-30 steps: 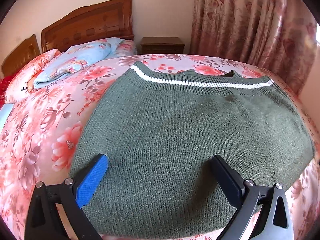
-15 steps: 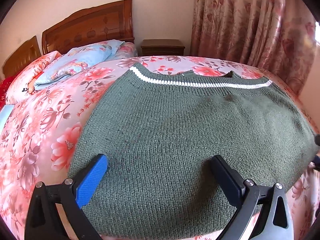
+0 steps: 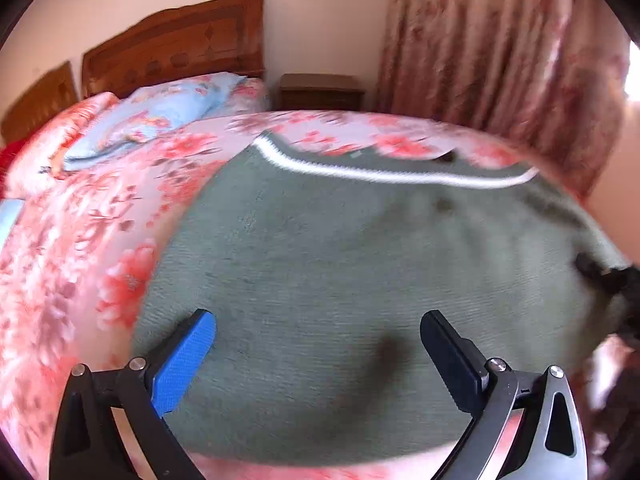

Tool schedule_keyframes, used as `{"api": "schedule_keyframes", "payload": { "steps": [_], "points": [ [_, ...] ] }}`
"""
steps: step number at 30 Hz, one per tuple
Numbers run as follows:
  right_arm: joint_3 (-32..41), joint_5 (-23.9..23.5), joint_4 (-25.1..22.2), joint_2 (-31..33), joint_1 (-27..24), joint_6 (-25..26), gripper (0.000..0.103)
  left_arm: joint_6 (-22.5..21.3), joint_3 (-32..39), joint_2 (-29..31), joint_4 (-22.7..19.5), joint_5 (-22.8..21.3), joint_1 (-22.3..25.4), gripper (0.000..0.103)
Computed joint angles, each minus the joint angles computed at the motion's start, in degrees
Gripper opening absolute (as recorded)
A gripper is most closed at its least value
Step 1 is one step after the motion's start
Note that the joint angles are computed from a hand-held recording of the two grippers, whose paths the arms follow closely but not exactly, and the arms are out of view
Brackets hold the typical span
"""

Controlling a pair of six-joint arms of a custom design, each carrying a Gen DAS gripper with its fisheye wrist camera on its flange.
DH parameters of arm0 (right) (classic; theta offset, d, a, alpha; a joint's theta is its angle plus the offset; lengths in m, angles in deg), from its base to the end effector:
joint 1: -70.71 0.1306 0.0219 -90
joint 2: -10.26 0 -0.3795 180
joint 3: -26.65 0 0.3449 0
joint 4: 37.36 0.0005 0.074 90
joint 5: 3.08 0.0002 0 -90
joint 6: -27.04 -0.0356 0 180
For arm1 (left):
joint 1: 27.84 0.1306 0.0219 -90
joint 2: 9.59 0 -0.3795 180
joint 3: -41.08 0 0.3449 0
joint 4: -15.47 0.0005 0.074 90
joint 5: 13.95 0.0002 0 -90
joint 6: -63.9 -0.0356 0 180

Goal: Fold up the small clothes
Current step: 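Grasp the sweater side edge with the right gripper and lift it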

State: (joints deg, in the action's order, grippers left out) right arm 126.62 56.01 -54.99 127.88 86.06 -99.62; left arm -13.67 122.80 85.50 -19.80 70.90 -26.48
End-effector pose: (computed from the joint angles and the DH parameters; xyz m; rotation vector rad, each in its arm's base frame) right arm 0.5852 0.1791 0.3017 0.1009 2.2997 1.0832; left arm 0.4631 0.0137 0.3466 -0.3306 2.3925 0.0202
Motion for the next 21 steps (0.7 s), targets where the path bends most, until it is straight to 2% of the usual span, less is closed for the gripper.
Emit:
{"api": "schedule_keyframes", "payload": {
  "steps": [3, 6, 7, 8, 9, 11, 13, 16, 18, 21],
  "points": [
    [-2.1, 1.6, 0.3, -2.9, -0.2, 4.3, 0.026, -2.7, -0.4, -1.6, 0.6, -0.3, -4.7, 0.103],
    [-3.9, 2.4, 1.4, -5.2, -0.9, 5.1, 0.026, -7.4, 1.0, 0.9, -2.0, -6.4, -10.9, 0.103],
    [-4.5, 2.7, 1.7, -6.0, -1.3, 5.4, 0.026, -7.3, 1.4, 1.9, -2.8, -6.4, -11.6, 0.103],
    [-5.0, 2.9, 1.8, -6.6, -1.5, 5.6, 0.026, -6.2, 0.9, 2.4, -2.3, -4.2, -11.8, 0.103],
    [-5.7, 3.3, 1.8, -7.4, -1.8, 6.1, 0.026, -5.3, -0.1, 1.9, -0.5, -4.0, -12.1, 0.103],
    [-6.6, 4.3, 1.7, -8.3, -2.2, 6.8, 0.026, -7.8, 0.7, 2.1, -1.7, -2.8, -12.4, 0.103],
    [-6.6, 6.5, 0.3, -9.1, -1.9, 8.2, 0.026, -8.1, 1.0, 1.4, -2.7, -0.5, -11.3, 0.103],
    [-6.3, 11.0, -0.8, -10.9, -0.2, 12.8, 0.026, -5.4, -0.7, -2.0, -0.5, 2.2, -7.2, 0.103],
    [-5.2, 15.9, -1.2, -11.9, 2.5, 18.0, 0.026, -2.3, -1.6, -4.3, 0.8, 6.6, -3.1, 0.103],
    [-3.4, 23.8, -0.9, -12.6, 7.9, 27.3, 0.026, 5.0, -2.0, -6.6, 2.3, 17.4, 5.0, 0.103]
  ]
}}
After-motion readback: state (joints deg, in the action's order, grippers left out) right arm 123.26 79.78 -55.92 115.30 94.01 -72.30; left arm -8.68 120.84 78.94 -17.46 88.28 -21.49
